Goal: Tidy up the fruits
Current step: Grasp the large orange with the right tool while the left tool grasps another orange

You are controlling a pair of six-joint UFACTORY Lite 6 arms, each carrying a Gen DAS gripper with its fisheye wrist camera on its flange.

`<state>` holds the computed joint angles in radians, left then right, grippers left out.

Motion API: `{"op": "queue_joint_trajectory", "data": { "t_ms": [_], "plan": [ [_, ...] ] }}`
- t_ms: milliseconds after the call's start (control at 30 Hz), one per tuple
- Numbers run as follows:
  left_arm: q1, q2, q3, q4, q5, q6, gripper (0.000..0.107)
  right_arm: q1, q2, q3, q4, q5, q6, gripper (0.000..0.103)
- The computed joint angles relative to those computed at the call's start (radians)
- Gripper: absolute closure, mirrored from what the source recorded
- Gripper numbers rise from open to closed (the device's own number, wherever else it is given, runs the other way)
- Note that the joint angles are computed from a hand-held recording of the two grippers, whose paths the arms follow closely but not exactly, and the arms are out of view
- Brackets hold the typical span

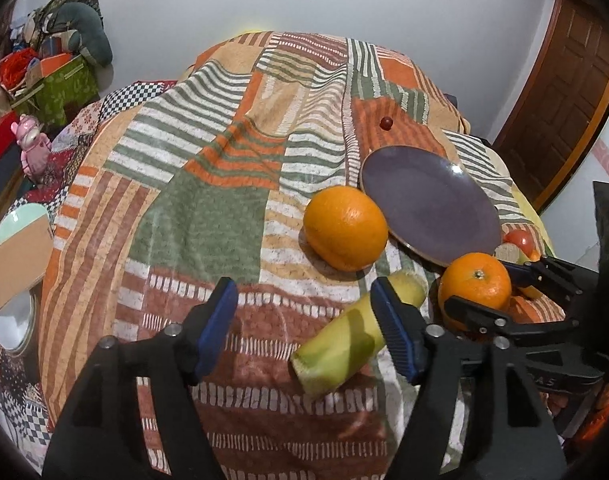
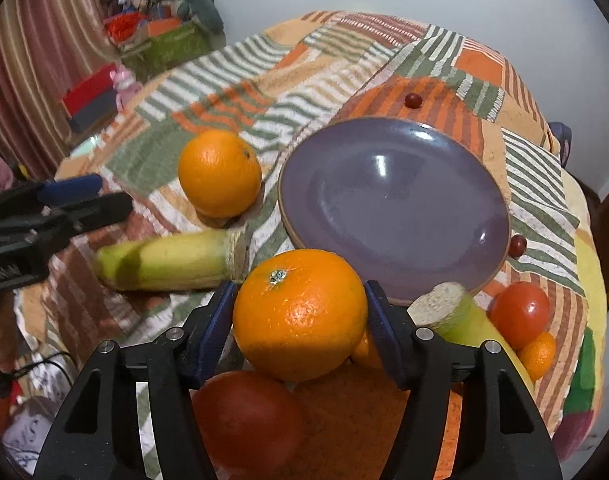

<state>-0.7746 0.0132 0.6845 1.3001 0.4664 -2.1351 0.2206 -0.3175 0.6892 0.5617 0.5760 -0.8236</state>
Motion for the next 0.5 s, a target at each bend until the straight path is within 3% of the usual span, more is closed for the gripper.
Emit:
{"op": "queue_joint_trajectory", "data": {
  "t_ms": [500],
  "plan": [
    [0.09,0.255,0.265,-0.046,-0.067,0.183,0.037,-0.188,-0.025,0.095,0.194,0.098,-0.175,0.042]
  ]
}}
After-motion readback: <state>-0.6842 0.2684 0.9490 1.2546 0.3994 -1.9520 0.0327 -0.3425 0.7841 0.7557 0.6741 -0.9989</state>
